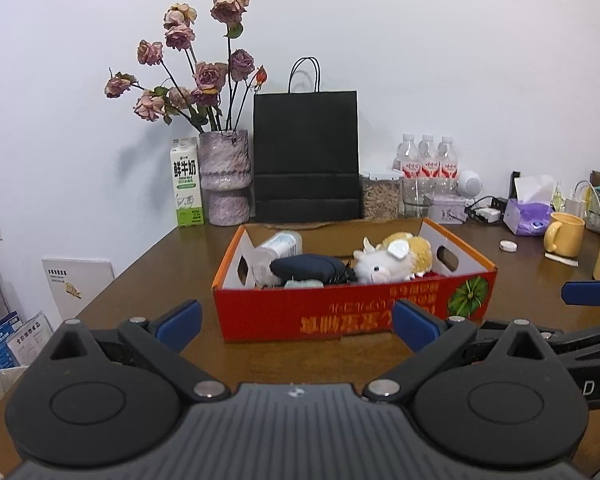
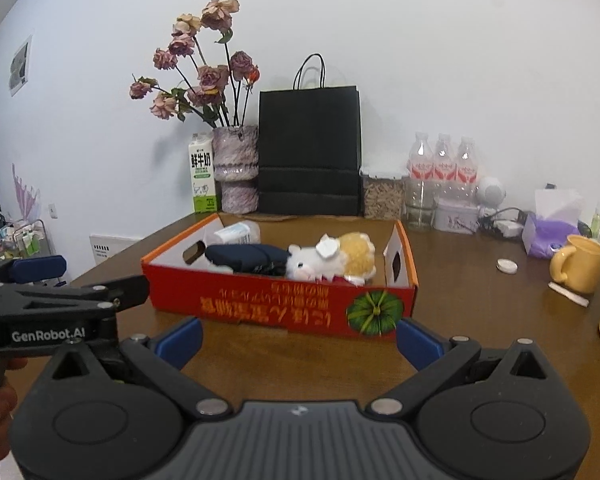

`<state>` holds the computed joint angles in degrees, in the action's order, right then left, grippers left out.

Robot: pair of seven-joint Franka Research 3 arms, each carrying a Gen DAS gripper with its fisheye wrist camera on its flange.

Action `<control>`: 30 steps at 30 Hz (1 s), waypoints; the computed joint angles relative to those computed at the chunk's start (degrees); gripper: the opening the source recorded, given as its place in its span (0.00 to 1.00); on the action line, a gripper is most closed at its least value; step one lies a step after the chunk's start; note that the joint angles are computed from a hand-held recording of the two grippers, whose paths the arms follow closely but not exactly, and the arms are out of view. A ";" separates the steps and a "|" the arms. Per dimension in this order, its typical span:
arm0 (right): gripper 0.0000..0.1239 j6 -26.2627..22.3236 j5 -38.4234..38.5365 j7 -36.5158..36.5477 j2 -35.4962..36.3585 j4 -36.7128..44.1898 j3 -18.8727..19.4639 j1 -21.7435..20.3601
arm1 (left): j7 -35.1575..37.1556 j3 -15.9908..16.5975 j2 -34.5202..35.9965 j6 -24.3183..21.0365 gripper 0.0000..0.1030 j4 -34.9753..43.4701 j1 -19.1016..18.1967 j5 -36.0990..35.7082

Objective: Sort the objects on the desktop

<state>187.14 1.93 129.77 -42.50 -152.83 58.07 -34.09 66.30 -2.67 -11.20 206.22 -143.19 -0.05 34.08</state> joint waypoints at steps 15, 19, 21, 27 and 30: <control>0.83 -6.25 -3.28 8.75 -4.39 -3.60 0.23 5.80 | -4.75 4.20 -3.87 -3.10 1.00 -6.06 -1.88 5.62; 0.83 -7.06 -5.14 10.75 -4.56 -4.10 -0.29 6.94 | -4.72 4.13 -4.51 -3.55 1.00 -7.00 -1.81 5.33; 0.83 -7.00 -5.81 11.63 -4.45 -4.32 -0.66 7.34 | -3.83 3.41 -4.83 -3.35 1.00 -7.47 -1.25 4.31; 0.83 -7.04 -7.46 13.26 -4.95 -4.45 -1.12 7.52 | -0.45 1.38 -5.34 -2.62 1.00 -8.31 -0.18 0.36; 0.83 -7.02 -7.83 13.92 -5.03 -4.52 -1.25 7.49 | 0.50 1.20 -5.43 -2.52 1.00 -8.52 -0.33 -0.57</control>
